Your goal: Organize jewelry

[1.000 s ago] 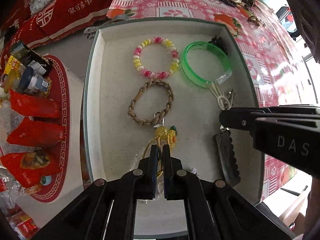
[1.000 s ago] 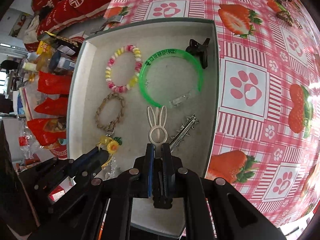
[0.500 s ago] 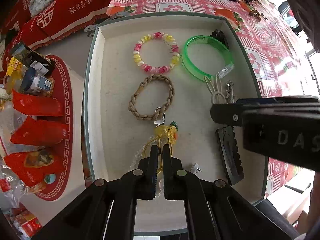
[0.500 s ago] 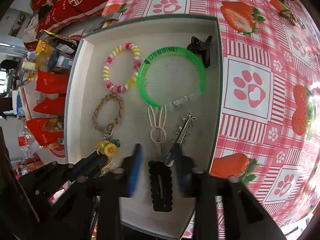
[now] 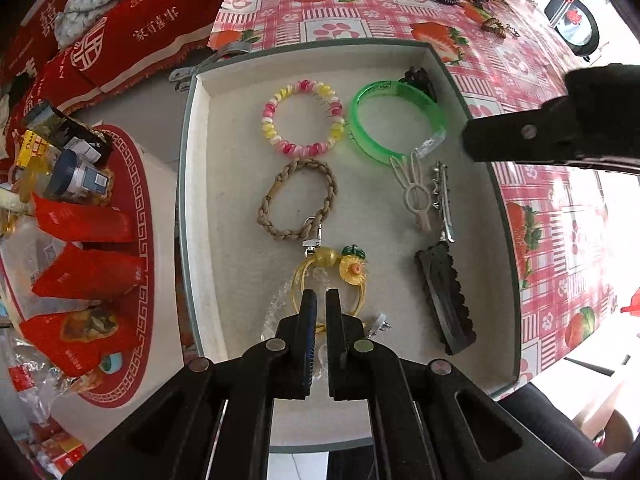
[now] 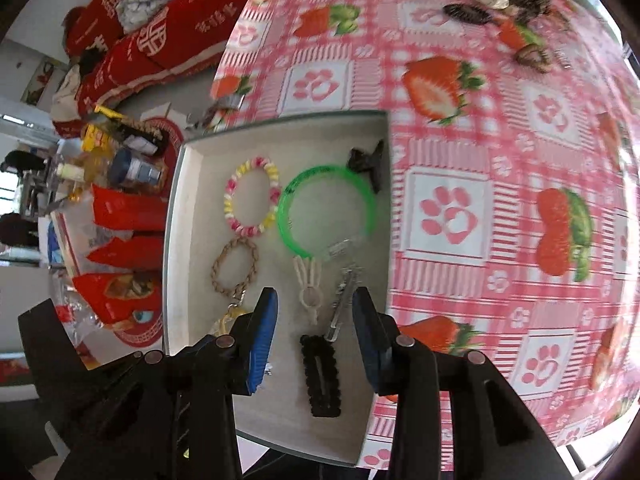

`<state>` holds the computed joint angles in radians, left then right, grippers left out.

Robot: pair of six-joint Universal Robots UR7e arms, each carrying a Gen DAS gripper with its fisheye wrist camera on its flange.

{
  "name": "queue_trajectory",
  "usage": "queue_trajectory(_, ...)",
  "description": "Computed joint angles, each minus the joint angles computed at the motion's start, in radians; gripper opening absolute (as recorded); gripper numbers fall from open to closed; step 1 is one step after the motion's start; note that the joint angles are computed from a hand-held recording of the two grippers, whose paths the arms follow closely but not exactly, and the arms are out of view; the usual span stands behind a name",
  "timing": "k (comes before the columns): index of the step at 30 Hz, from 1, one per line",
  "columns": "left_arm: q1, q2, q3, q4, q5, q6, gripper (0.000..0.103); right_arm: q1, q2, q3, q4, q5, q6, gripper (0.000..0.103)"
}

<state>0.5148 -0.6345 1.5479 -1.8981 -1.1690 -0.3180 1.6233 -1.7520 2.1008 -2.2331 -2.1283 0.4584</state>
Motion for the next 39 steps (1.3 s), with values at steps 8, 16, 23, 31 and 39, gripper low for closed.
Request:
queue_trajectory(8,-0.016,-0.020,0.010,-0.004,-0.013,0.017,0.010,0.012,-0.098,0.017,0.092,-0.052,0.071,0.052)
queue_trajectory(16,-0.023,-0.033,0.005,0.018,0.008,0.002,0.010,0.032,-0.166,0.045,0.168,-0.073,0.138,0.053)
queue_trajectory(23,-0.031,-0.048,0.004,0.004,0.017,0.003,0.010,0.066,-0.191,0.058,0.207,-0.086,0.178,0.057)
queue_trajectory(31,-0.032,-0.069,0.007,0.005,0.014,-0.011,0.010,0.094,-0.188,0.060,0.215,-0.101,0.205,0.064)
queue_trajectory(39,-0.026,-0.084,0.013,0.010,0.020,-0.035,0.011,0.109,-0.175,0.054,0.214,-0.109,0.214,0.079)
